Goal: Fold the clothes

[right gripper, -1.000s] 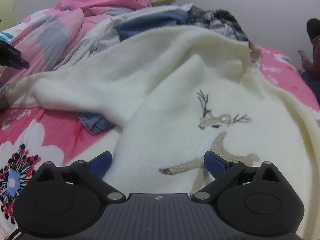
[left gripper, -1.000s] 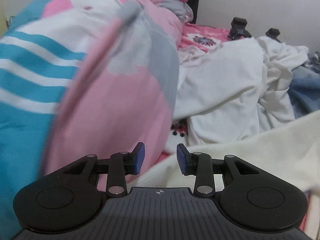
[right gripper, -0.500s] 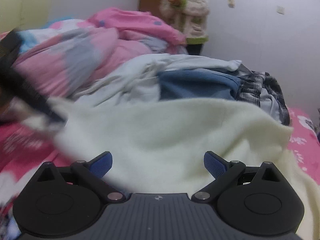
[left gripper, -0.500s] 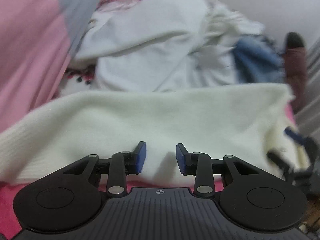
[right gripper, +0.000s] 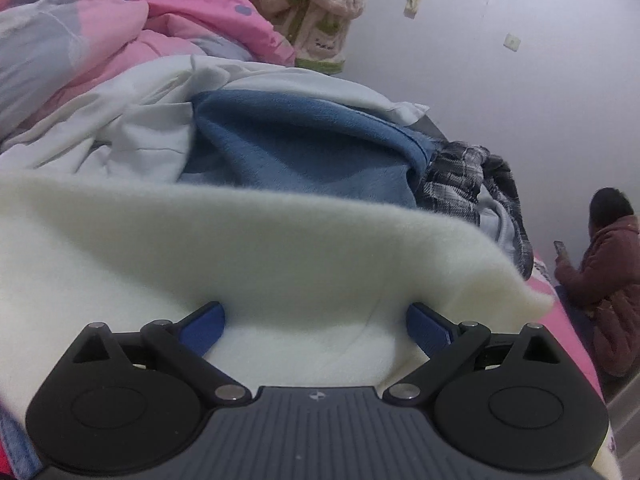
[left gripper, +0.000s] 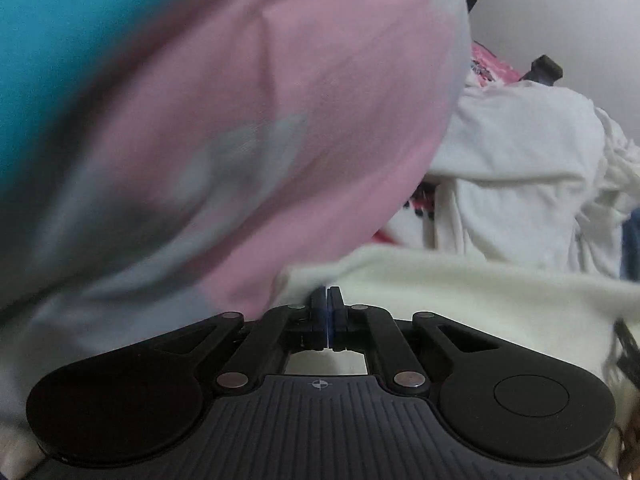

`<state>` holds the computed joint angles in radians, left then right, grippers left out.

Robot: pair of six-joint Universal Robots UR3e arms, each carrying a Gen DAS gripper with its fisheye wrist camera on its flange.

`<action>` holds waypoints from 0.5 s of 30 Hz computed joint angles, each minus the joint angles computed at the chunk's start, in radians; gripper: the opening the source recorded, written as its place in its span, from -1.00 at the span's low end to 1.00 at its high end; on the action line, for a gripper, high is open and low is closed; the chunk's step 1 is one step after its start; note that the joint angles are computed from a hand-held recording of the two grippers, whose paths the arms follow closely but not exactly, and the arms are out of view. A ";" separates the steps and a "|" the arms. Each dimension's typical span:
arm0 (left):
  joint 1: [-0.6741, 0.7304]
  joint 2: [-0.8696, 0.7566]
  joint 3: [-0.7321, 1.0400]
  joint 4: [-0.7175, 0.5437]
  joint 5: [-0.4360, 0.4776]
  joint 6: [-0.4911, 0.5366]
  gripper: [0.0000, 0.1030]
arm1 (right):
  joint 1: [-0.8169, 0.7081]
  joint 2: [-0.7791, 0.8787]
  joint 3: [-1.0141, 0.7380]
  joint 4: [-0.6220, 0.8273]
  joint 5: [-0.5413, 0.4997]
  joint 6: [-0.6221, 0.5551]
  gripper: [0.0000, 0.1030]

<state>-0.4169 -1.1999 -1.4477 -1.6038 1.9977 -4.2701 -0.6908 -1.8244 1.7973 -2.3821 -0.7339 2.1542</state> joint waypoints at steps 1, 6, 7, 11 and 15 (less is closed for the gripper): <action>-0.038 -0.030 0.059 -0.052 0.007 -0.017 -0.69 | 0.008 0.010 -0.003 -0.017 -0.008 0.011 0.95; -0.184 -0.352 0.438 -0.298 0.053 0.276 -0.34 | 0.027 0.044 -0.037 0.005 -0.016 0.007 0.96; -0.219 -0.442 0.536 -0.359 0.077 0.338 -0.34 | 0.027 0.048 -0.043 0.012 -0.015 0.004 0.96; -0.353 -0.684 0.730 -0.539 0.228 0.529 -0.30 | 0.034 0.062 -0.062 0.027 -0.014 0.003 0.96; -0.423 -0.747 0.702 -0.566 0.369 0.575 -0.30 | 0.037 0.070 -0.069 0.034 -0.009 0.005 0.96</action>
<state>-0.8403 -1.9470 -0.7454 -2.1697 2.3668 -3.6948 -0.6536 -1.7540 1.7285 -2.3478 -0.7430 2.1587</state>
